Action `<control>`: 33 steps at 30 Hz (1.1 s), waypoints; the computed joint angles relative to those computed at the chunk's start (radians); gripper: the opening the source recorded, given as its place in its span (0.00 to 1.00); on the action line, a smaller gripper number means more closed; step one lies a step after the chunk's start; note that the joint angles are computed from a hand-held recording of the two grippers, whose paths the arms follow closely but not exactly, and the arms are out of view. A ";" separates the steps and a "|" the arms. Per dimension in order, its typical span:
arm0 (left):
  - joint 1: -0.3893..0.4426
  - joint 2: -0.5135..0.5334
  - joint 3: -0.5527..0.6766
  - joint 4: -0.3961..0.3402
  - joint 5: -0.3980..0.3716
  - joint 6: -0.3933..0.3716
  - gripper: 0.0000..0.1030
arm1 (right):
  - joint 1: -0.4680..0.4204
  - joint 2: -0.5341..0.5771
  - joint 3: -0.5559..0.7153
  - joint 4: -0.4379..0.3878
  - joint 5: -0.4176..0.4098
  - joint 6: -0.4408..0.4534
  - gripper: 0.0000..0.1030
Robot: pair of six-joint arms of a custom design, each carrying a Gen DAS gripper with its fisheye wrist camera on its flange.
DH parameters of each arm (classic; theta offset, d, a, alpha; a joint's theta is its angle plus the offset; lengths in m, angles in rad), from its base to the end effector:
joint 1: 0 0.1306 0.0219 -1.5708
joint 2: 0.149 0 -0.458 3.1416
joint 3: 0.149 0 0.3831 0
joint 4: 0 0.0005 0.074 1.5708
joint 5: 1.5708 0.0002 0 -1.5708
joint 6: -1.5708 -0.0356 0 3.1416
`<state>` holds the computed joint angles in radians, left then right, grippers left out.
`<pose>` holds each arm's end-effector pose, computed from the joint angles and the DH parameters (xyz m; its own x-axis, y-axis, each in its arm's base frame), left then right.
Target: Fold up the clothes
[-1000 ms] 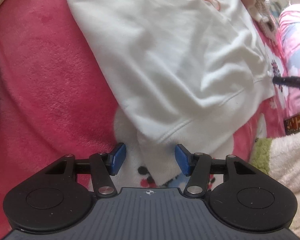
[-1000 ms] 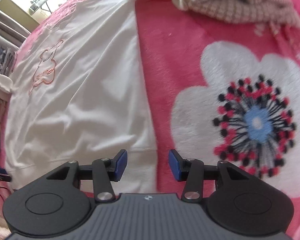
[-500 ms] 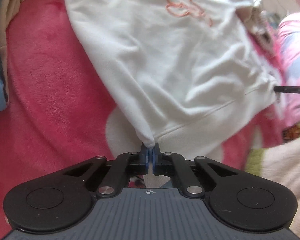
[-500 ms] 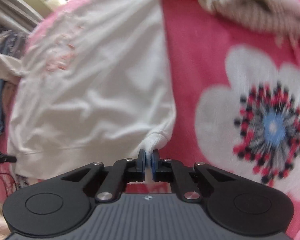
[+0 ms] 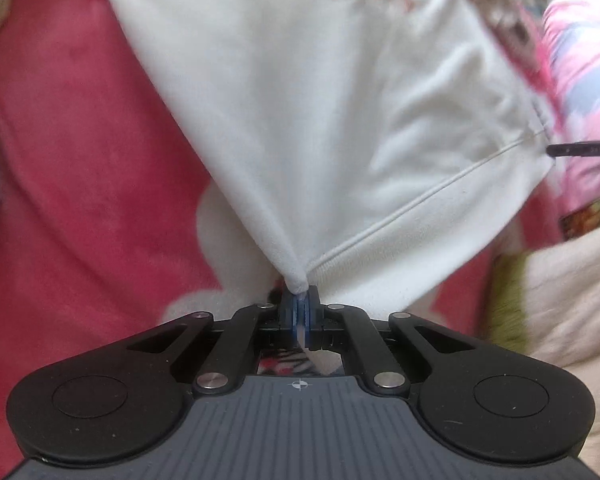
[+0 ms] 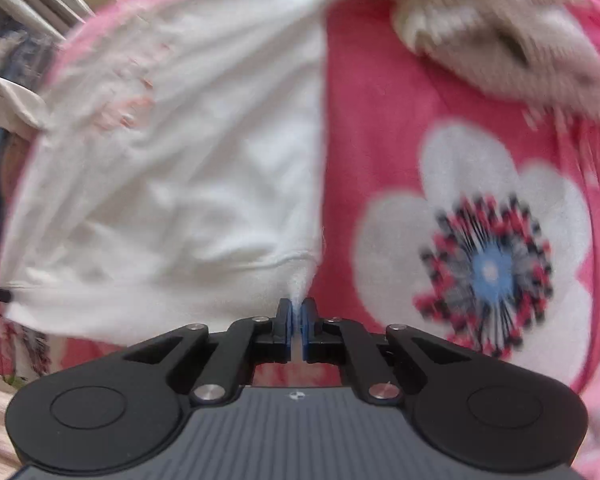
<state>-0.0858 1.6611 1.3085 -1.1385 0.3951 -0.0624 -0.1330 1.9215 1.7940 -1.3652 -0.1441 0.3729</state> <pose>0.4952 -0.0569 0.3367 -0.9844 0.1425 -0.1034 0.1714 0.9098 -0.3780 0.6247 -0.0789 0.3750 -0.9640 -0.2348 -0.1248 -0.2481 0.9630 0.1049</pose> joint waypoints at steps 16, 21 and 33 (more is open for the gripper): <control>0.049 0.033 0.102 -0.126 -0.075 -0.133 0.29 | 0.130 -0.044 0.006 0.207 -0.255 0.281 0.03; 0.077 0.025 0.135 -0.057 -0.114 -0.102 0.29 | 0.154 0.001 0.014 0.175 -0.247 0.360 0.03; 0.041 0.070 0.177 0.148 -0.120 -0.049 0.29 | 0.062 -0.053 -0.035 0.154 -0.068 0.351 0.03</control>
